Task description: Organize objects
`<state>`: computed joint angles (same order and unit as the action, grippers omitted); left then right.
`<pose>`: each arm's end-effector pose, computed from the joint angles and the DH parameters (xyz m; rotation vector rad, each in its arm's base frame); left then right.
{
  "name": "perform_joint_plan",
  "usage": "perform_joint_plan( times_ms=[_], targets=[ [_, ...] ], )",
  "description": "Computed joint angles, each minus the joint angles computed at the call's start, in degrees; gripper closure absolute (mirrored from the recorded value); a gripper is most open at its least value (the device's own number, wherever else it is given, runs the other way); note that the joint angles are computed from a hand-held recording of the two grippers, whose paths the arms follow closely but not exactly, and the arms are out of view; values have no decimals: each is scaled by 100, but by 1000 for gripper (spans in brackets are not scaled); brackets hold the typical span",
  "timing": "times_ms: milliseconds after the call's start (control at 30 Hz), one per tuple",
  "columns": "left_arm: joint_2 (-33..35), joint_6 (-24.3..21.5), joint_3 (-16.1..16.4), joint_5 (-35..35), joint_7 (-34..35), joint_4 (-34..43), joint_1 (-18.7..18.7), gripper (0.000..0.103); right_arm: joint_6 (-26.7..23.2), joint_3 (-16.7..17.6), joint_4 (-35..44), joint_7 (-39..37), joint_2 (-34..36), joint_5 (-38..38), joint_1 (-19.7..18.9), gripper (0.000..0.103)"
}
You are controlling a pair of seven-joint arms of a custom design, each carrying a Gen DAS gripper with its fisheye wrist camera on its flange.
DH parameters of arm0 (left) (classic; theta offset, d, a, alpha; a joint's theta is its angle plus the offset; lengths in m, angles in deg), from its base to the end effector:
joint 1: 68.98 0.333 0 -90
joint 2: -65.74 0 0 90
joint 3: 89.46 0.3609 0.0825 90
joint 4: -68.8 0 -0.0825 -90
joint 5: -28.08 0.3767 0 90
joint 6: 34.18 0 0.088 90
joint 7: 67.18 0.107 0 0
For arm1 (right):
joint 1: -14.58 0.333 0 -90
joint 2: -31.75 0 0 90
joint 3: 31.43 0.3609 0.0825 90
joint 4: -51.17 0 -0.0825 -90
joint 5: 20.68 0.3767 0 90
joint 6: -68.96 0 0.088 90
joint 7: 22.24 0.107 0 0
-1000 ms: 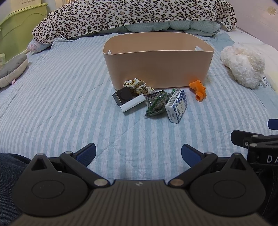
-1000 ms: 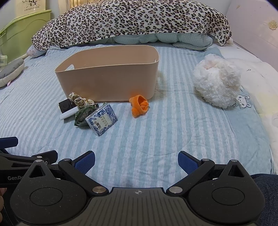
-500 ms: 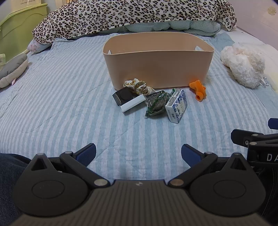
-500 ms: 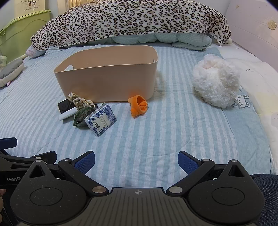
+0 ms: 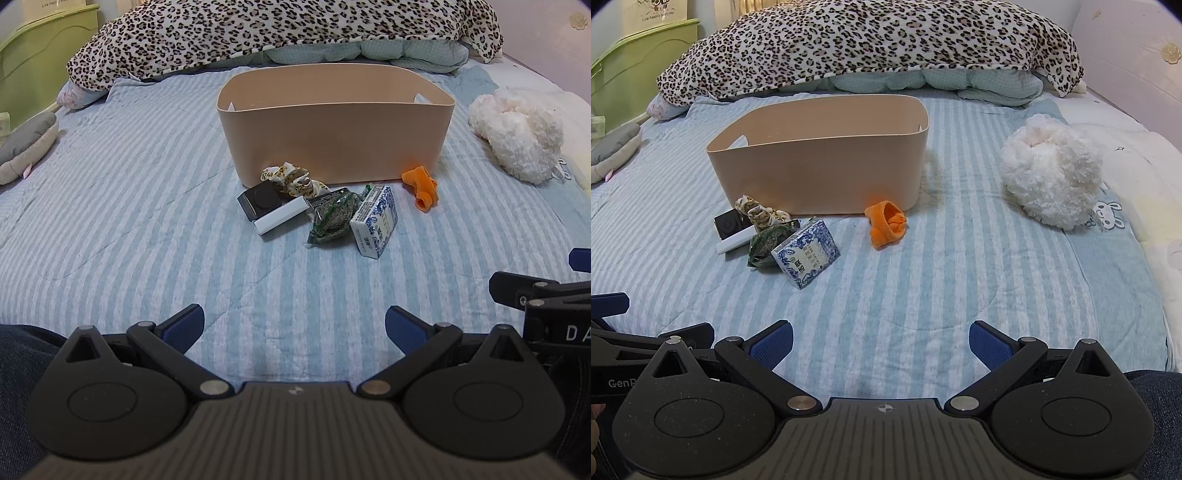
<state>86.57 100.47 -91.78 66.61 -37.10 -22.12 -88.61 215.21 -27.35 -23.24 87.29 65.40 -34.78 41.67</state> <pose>0.6632 -0.2528 0.5166 -2.0228 1.5178 -0.4522 0.6805 0.3960 0.5202 -2.0586 1.4631 -0.4994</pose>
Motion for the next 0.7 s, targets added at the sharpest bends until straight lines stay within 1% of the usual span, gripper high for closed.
perform_joint_plan(
  times_ms=[567, 700],
  targets=[
    [38, 55, 48, -42, 73, 21, 28, 0, -175, -21, 245, -20, 153, -19, 54, 0],
    [36, 63, 78, 19, 98, 76, 55, 0, -277, 24, 438, -116, 259, 72, 32, 0]
  ],
)
